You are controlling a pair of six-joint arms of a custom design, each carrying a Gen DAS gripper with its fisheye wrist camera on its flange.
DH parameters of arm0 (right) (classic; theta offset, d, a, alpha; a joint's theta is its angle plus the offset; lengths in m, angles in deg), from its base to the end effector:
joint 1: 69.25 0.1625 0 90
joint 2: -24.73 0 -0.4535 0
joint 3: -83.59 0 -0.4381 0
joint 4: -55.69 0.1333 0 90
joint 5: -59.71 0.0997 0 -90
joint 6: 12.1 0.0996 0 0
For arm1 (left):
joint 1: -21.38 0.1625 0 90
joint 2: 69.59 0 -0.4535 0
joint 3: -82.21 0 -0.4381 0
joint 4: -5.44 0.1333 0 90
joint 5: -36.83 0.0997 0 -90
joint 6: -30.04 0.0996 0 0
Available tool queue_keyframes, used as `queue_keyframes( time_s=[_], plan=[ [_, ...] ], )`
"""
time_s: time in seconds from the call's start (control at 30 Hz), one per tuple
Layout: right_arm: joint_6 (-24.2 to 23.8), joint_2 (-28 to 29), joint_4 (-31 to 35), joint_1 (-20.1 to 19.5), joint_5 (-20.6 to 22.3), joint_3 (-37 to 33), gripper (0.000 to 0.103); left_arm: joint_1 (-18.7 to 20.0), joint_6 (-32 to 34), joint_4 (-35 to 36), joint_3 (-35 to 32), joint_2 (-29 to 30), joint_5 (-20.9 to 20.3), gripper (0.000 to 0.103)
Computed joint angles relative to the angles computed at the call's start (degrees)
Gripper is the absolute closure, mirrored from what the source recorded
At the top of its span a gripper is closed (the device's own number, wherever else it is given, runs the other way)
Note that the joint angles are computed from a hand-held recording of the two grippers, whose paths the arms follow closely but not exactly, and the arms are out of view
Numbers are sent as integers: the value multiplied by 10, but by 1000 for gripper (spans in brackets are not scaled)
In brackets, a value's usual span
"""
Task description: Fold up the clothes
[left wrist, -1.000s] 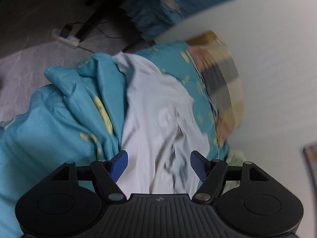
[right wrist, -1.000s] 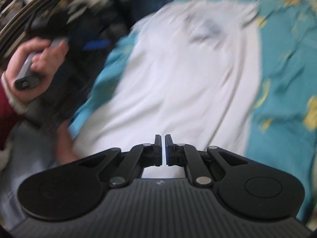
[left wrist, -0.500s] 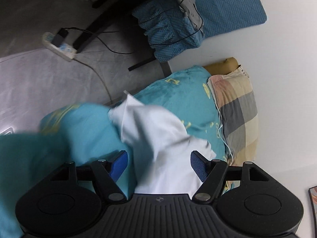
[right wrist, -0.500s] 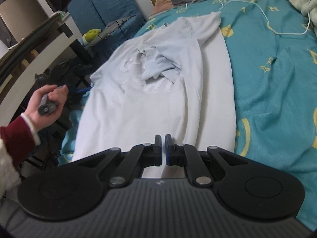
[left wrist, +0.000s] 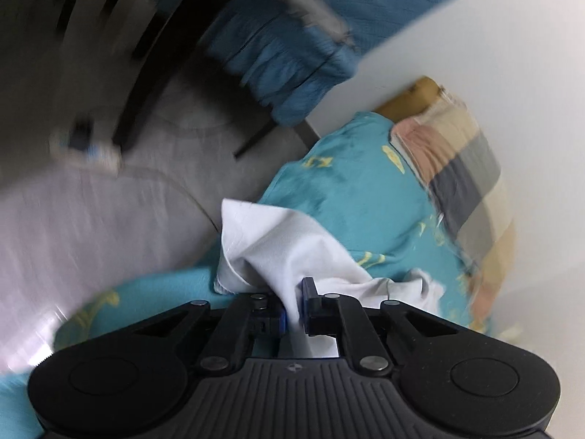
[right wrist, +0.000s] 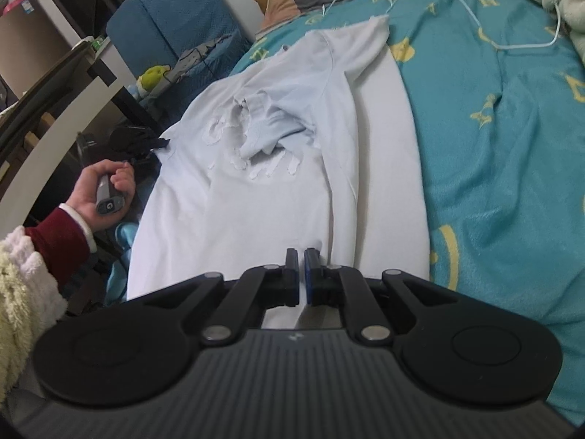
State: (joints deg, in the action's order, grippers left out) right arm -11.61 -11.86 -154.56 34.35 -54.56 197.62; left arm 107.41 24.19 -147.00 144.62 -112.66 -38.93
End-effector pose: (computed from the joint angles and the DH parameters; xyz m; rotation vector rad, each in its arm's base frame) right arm 0.2295 -0.5559 0.0064 0.0795 -2.6224 1.0860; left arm 0.0963 -0.8922 0.3247 -0.1810 2.7519 -1.1133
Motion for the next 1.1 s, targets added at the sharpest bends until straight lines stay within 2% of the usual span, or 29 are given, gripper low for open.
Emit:
queue_keyframes(
  time_s=[0.17,0.23,0.33,0.4,0.47,0.57,0.7,0.8,0.9,1.0,1.1],
  plan=[
    [17,-6,-36,4,-7,11,96,-74,194,-63,42,-14,110,95],
    [20,-9,-49,6,-13,15,96,-109,302,-120,78,-22,135,95],
    [20,-14,-71,8,-17,21,96,-153,439,-187,134,-30,139,95],
    [16,-16,-87,8,-23,25,96,-175,481,-194,175,-40,126,95],
    [12,-19,-101,6,-28,28,96,-190,498,-191,211,-41,112,94],
    [4,-20,-117,2,-38,30,96,-199,484,-180,251,-33,116,91],
    [-2,-20,-131,-9,-31,33,96,-196,444,-161,276,-27,123,80],
    [-2,-22,-130,-18,-7,35,96,-194,436,-159,308,-54,130,53],
    [-19,-21,-130,-21,22,33,96,-201,420,-157,377,-120,141,50],
    [-40,-22,-127,-24,57,33,96,-222,378,-129,477,-237,174,46],
    [-66,-23,-119,-20,73,31,96,-248,323,-97,555,-333,207,44]
  ],
)
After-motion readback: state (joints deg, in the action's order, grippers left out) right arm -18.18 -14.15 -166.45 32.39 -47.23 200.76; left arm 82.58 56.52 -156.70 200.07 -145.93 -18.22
